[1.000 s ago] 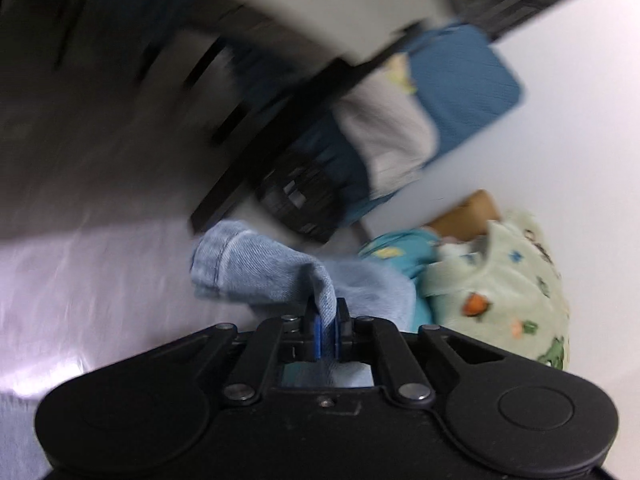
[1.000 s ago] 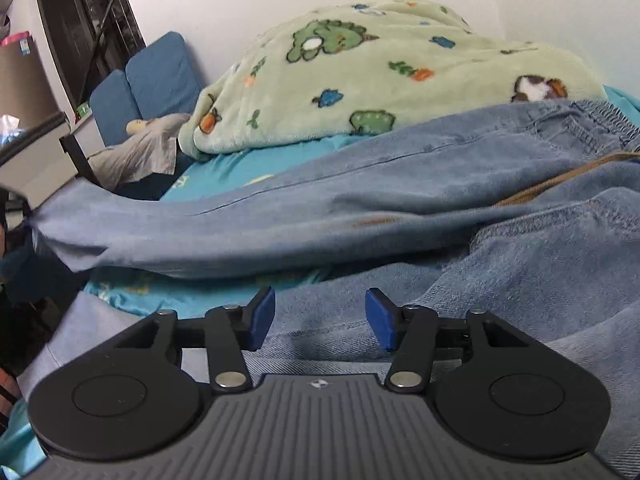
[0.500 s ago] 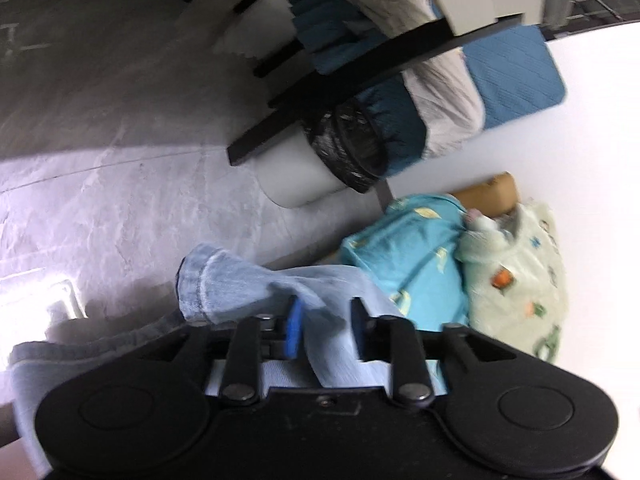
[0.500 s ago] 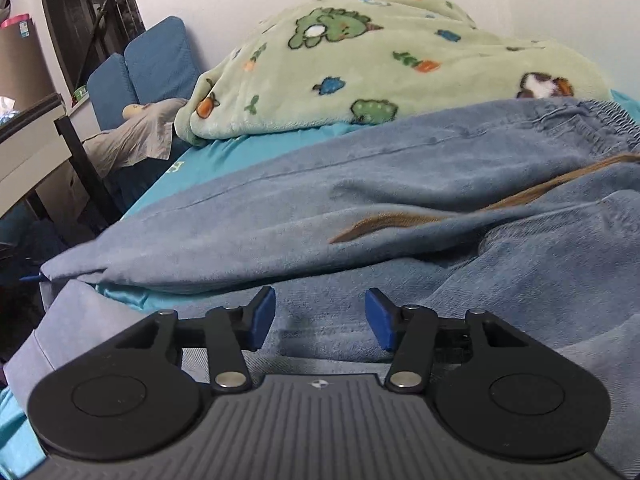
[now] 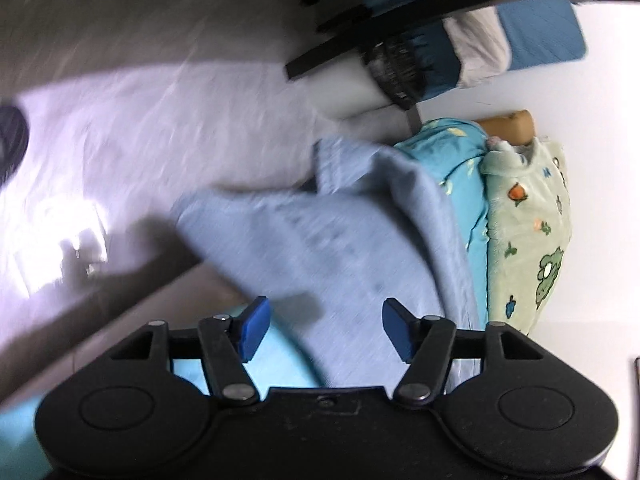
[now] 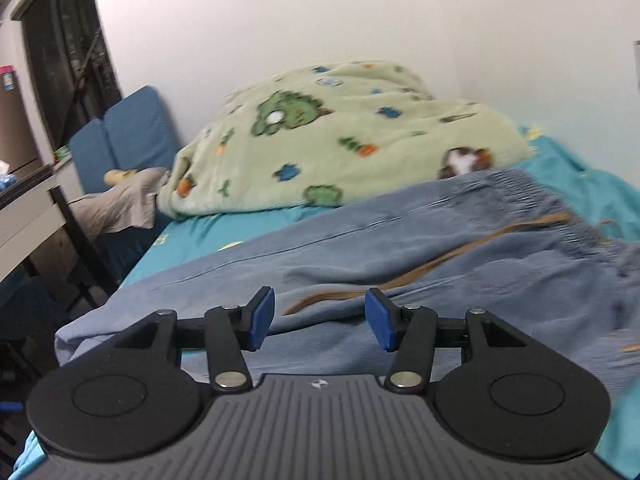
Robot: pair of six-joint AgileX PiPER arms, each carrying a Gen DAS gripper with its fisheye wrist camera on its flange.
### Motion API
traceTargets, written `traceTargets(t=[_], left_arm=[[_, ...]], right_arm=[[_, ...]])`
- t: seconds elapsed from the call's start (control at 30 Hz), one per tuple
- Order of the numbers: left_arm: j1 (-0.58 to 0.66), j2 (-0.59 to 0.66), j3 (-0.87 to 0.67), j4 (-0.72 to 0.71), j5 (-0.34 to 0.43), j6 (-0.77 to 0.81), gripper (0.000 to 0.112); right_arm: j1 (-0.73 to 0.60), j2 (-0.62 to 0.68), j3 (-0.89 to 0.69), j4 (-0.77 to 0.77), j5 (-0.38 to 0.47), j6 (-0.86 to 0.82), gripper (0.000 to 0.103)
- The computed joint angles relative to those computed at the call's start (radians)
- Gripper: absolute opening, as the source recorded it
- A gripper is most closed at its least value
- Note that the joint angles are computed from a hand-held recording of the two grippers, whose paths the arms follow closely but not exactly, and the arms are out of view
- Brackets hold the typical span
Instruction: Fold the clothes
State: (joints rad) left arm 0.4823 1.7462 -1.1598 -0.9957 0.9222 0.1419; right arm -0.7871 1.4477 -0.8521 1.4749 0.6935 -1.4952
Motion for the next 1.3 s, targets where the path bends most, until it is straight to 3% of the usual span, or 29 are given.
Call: traceTargets(t=[0.2, 0.33, 0.53, 0.63, 0.7, 0.77, 0.83, 0.9, 0.93, 1.0, 1.13, 1.3], left_arm=[[0.022, 0.015, 0.106, -0.147, -0.017, 0.101, 0.061], [0.028, 0.049, 0.094, -0.204, -0.012, 0.14, 0.061], [0.002, 0.099, 0.073, -0.291, -0.053, 0.199, 0.053], [-0.02, 0.121, 0.046, -0.301, -0.081, 0.208, 0.038], [-0.037, 0.124, 0.032, -0.291, -0.114, 0.201, 0.016], [-0.05, 0.113, 0.027, -0.265, -0.152, 0.167, 0.006], [-0.065, 0.085, 0.026, -0.24, -0.18, 0.169, 0.004], [-0.078, 0.047, 0.026, -0.202, -0.205, 0.162, 0.003], [-0.077, 0.025, 0.034, -0.209, -0.211, 0.168, 0.003], [-0.059, -0.019, 0.054, -0.235, -0.199, 0.175, 0.002], [-0.024, -0.111, 0.097, -0.233, -0.167, 0.148, 0.002], [0.017, -0.173, 0.132, -0.203, -0.135, 0.063, 0.002]], right_arm=[[-0.179, -0.023, -0.091, -0.176, 0.062, 0.278, 0.058], [-0.326, 0.016, -0.167, -0.253, 0.108, 0.498, 0.064], [-0.368, 0.144, -0.258, -0.435, 0.013, 0.882, 0.08], [-0.355, 0.219, -0.289, -0.492, 0.0, 1.017, 0.081], [-0.346, 0.264, -0.308, -0.471, 0.008, 1.038, 0.081], [-0.336, 0.308, -0.329, -0.452, 0.015, 1.057, 0.08], [-0.31, 0.328, -0.341, -0.451, -0.017, 1.074, 0.073], [-0.302, 0.318, -0.307, -0.392, -0.062, 1.073, 0.047], [-0.311, 0.31, -0.277, -0.329, -0.069, 1.051, 0.028], [-0.333, 0.299, -0.235, -0.225, -0.063, 0.982, 0.012], [-0.347, 0.238, -0.194, -0.186, -0.078, 0.875, 0.006], [-0.429, 0.155, -0.13, -0.073, 0.005, 0.73, 0.006]])
